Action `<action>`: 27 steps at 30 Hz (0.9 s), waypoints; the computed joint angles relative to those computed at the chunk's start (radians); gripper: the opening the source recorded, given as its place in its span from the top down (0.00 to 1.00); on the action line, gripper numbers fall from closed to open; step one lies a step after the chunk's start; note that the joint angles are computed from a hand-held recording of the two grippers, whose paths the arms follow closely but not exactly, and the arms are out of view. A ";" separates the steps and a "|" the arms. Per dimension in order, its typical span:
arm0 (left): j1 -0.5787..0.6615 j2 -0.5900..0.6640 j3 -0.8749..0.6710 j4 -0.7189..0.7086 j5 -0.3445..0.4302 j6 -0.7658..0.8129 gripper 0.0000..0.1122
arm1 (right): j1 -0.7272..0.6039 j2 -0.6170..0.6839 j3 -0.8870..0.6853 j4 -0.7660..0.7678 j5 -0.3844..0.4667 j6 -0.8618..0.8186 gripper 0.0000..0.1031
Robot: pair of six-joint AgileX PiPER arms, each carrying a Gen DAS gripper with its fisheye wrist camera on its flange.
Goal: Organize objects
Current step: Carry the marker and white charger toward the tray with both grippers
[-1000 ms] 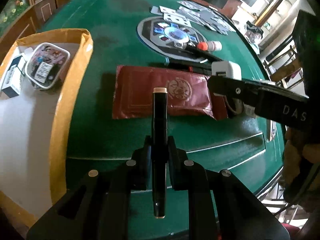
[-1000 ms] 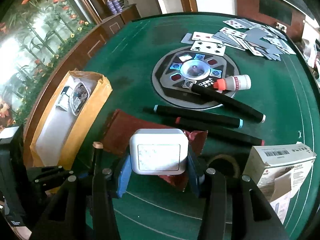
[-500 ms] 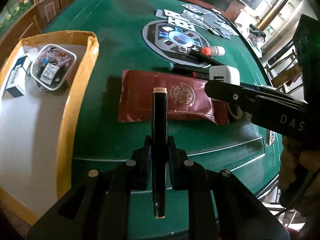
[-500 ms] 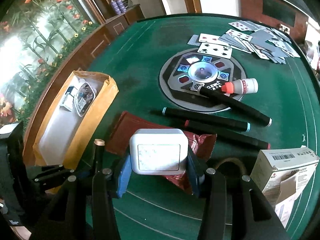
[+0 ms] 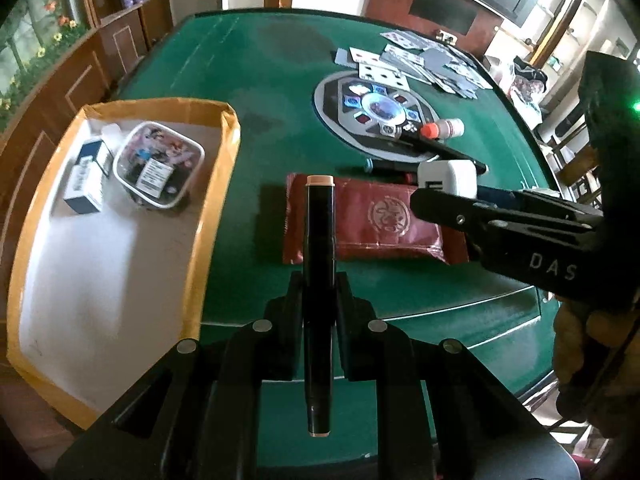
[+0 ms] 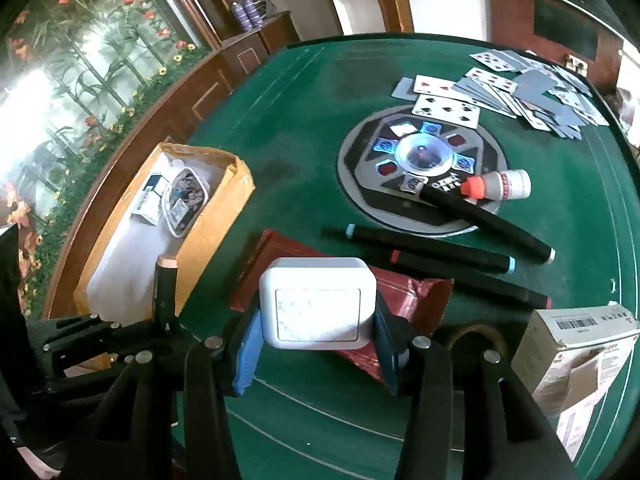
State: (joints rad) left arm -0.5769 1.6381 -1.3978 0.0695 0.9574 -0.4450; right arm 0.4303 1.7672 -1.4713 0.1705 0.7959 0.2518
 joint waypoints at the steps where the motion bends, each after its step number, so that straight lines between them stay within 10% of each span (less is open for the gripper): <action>1: 0.000 -0.003 -0.004 0.009 0.007 -0.004 0.88 | 0.004 0.001 -0.004 0.002 0.001 -0.002 0.52; 27: 0.135 -0.137 0.083 0.122 0.037 -0.011 0.88 | 0.126 0.146 -0.245 -0.009 0.064 0.018 0.52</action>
State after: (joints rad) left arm -0.4416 1.5008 -1.3151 0.1914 0.9939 -0.4557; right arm 0.5561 1.9131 -1.7158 0.1611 0.8599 0.2694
